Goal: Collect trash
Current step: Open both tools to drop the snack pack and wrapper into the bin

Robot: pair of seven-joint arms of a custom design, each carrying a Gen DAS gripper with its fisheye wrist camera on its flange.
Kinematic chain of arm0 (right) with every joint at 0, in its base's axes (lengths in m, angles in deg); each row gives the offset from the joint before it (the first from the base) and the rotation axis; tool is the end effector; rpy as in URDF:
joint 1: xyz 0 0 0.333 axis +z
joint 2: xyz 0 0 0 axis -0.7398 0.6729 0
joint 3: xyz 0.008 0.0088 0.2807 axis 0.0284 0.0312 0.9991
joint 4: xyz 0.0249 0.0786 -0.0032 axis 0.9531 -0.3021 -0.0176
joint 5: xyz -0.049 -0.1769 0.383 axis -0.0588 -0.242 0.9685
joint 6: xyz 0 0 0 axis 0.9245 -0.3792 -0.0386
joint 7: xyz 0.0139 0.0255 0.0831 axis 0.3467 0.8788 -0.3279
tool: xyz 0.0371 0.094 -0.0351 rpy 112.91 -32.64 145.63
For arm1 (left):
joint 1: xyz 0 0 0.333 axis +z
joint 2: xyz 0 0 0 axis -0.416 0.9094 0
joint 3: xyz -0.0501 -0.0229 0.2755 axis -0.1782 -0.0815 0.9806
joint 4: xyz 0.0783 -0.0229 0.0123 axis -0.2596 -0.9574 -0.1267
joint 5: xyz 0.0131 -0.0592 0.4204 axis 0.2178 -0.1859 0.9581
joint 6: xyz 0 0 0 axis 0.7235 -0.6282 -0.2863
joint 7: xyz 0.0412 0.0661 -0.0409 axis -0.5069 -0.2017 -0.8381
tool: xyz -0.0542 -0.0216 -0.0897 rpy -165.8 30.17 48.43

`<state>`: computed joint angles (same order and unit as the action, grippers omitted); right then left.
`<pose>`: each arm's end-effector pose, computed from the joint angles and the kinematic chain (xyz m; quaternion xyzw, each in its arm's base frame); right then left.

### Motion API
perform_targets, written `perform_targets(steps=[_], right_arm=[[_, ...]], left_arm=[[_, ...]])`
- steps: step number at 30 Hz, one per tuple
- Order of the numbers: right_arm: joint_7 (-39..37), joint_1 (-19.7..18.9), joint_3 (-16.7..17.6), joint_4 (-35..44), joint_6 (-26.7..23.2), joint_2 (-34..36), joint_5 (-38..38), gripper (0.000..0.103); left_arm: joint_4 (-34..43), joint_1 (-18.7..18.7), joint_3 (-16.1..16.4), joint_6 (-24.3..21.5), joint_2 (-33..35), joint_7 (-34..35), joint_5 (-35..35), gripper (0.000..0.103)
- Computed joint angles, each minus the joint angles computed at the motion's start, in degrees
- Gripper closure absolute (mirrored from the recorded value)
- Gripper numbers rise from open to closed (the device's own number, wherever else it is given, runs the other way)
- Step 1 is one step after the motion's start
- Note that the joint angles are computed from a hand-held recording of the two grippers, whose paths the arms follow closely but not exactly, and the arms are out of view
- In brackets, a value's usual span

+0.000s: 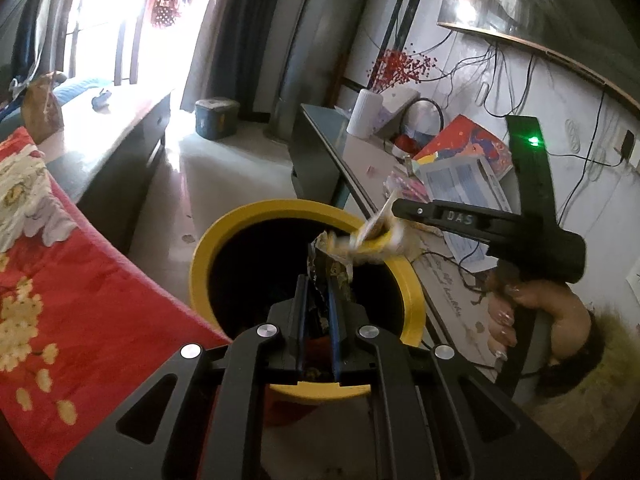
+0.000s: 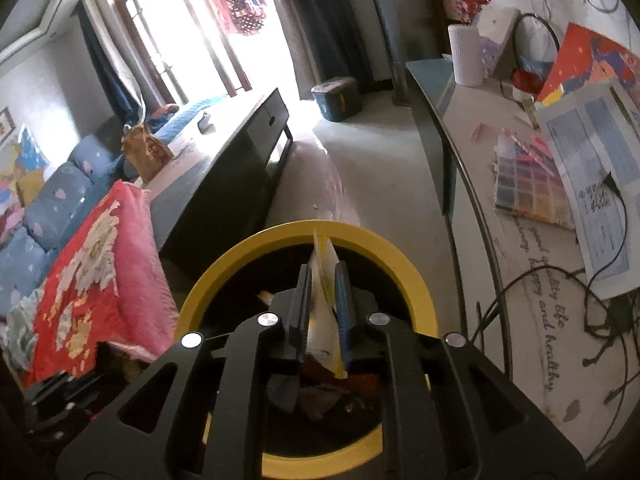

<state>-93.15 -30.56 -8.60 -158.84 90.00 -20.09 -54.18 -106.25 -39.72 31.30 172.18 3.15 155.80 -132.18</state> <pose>0.4139 0.2836 0.3782 -0.3840 0.8294 -0.2496 0.3199 0.5119 -0.2235 0.4019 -0.3189 0.8411 -0.4368 0.0108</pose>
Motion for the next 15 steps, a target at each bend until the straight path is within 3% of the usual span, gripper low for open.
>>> perform_targets(steps=[3, 5, 7, 12, 13, 15], right_arm=[[1.5, 0.1, 0.3, -1.3, -0.4, -1.3, 0.1, 0.068], [1.9, 0.2, 0.5, -1.9, -0.1, -2.1, 0.4, 0.062], [2.0, 0.4, 1.0, -2.4, -0.6, -2.8, 1.3, 0.052], [2.2, 1.3, 2.9, -2.7, -2.1, -4.2, 2.1, 0.032], [2.5, 1.6, 3.5, -2.3, -2.6, -4.3, 1.8, 0.030], [2.6, 2.0, 4.3, -1.6, -3.6, -4.3, 1.1, 0.016]], left_arm=[[1.3, -0.2, -0.6, 0.8, 2.0, -0.3, 0.0, 0.049], [2.2, -0.1, -0.9, 0.9, 3.2, -0.5, 0.4, 0.047], [2.4, 0.1, -1.4, 1.6, 3.7, -1.2, 0.9, 0.028], [2.0, 0.7, -1.5, 4.1, 2.9, -2.1, 0.6, 0.007], [1.7, 0.7, -1.4, 5.2, 2.5, -2.3, 0.5, 0.007], [1.1, 0.8, -1.2, 7.4, 1.7, -3.4, 0.8, 0.007]])
